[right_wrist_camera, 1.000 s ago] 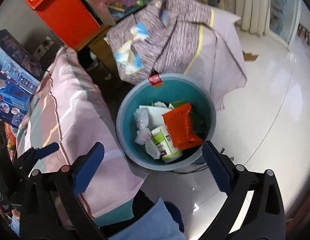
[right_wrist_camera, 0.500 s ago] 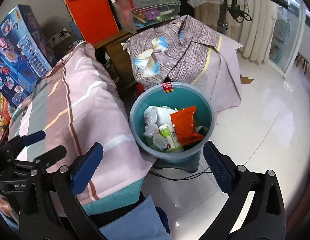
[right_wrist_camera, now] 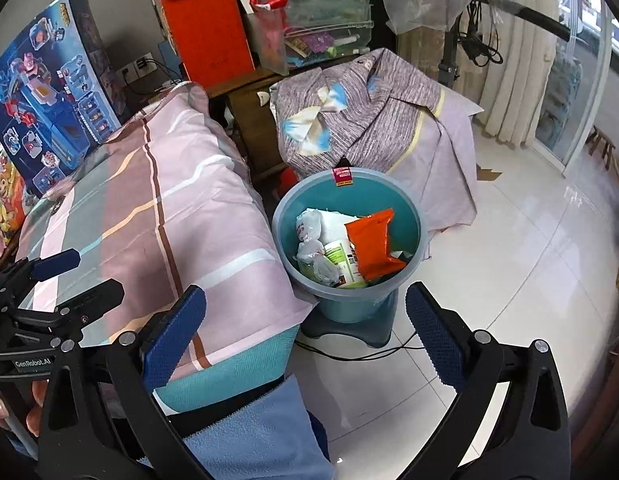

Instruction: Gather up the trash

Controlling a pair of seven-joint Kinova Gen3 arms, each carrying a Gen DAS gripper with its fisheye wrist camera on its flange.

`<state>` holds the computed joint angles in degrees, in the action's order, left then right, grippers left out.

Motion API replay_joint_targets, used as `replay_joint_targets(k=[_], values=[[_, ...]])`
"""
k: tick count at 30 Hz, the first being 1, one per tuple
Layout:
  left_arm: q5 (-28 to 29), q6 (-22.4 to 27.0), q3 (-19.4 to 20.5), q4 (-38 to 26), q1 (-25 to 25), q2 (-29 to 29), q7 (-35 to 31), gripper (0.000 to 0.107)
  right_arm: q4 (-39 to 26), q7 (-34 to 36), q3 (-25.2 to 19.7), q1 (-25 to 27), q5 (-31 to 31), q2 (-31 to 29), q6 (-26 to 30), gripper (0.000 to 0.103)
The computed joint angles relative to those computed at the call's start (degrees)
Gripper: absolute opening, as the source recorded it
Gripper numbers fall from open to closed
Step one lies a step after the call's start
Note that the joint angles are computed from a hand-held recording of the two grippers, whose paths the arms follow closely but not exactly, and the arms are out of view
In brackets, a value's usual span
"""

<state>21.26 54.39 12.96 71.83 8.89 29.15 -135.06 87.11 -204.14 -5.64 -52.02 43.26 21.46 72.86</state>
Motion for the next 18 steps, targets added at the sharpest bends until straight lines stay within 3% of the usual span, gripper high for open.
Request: replay_joint_targets(k=[18], values=[[-4.8,0.1,-1.6,-2.1,2.8,2.6,4.9,0.099,1.6,2.7,1.0,3.0,-2.3,0.8,-6.8,0.096]])
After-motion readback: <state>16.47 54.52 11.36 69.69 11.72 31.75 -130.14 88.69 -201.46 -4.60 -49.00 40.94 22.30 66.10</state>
